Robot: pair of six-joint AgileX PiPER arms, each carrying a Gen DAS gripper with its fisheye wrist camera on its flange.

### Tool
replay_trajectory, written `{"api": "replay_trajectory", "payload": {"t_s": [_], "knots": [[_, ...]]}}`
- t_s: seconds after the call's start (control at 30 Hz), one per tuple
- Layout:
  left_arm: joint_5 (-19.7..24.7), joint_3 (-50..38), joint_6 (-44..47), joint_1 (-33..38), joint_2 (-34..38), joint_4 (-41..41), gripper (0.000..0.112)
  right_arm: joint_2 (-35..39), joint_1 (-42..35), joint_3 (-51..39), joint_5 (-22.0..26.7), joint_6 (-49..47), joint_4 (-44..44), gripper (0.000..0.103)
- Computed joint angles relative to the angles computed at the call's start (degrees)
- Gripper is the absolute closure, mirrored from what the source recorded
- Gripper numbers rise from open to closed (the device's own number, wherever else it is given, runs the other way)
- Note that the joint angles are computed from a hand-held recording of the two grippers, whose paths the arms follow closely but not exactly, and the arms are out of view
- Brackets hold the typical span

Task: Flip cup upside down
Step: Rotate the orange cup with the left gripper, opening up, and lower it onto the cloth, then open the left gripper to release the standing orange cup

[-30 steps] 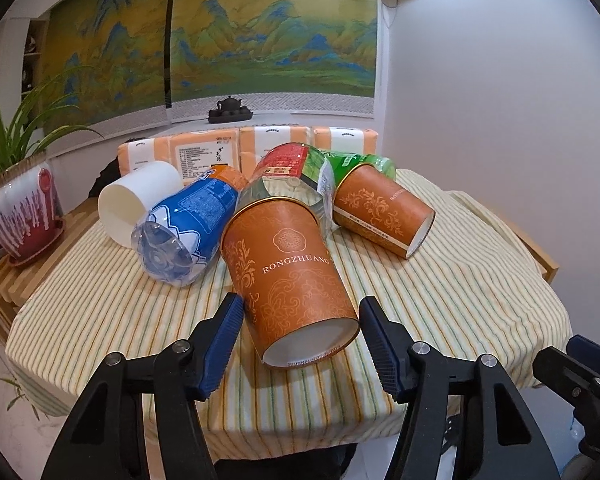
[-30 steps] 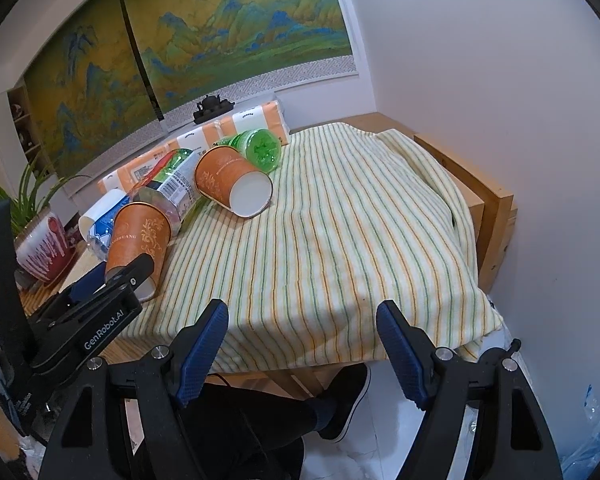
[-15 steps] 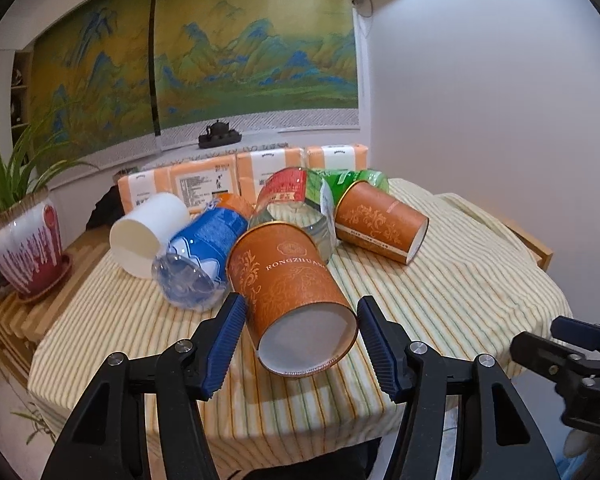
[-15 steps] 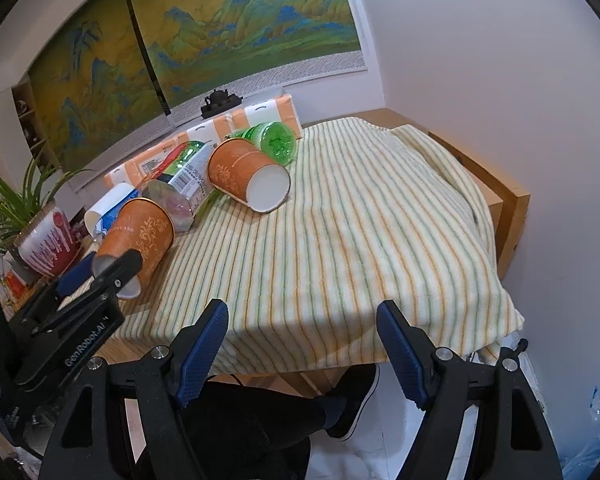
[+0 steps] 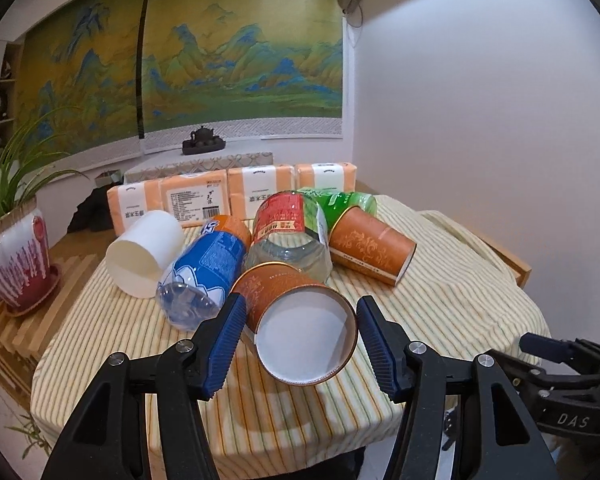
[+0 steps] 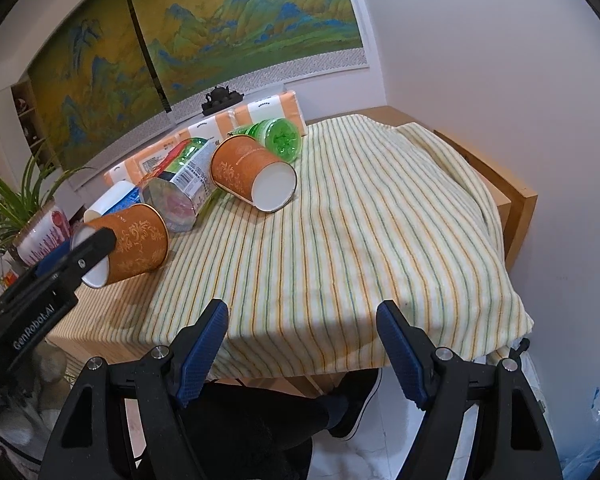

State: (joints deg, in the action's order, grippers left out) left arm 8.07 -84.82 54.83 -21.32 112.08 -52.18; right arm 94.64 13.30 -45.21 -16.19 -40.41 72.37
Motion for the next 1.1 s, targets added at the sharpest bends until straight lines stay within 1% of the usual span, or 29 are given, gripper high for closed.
{"api": "replay_trajectory", "payload": {"t_s": [0.13,0.27,0.43,0.5,0.57,0.7,0.87,1.1], "knots": [[2.87,-1.63,2.11,1.02,0.40,-2.85,0.051,0.68,-0.13,-0.79,0.43,-0.55,0.29,0.030],[5.25,-3.74,-1.02,1.79,1.24,-0.56,0.051,1.19,-0.20,-1.41,0.54,-1.73,1.47,0.030],[9.08,-8.10,-7.78,2.52,3.11,5.60,0.051,1.77,-0.43,-2.04,0.89,-3.31,3.21,0.030],[11.70,-10.66,-11.86,2.90,4.06,9.10,0.051,2.04,-0.37,-2.34,0.87,-3.80,3.78,0.030],[15.25,-13.76,-16.29,3.40,5.06,12.63,0.051,2.28,-0.45,-2.62,0.91,-4.19,4.13,0.030],[21.61,-18.67,-21.00,4.16,6.57,16.49,0.051,2.80,-0.88,-3.19,1.28,-4.67,4.75,0.030],[27.99,-23.43,-22.83,4.91,7.60,18.08,0.051,3.27,-1.26,-3.82,1.65,-5.51,5.58,0.030],[30.40,-29.07,-26.62,4.47,10.96,22.48,0.051,3.35,-1.28,-4.33,1.29,-5.07,5.20,0.030]]}}
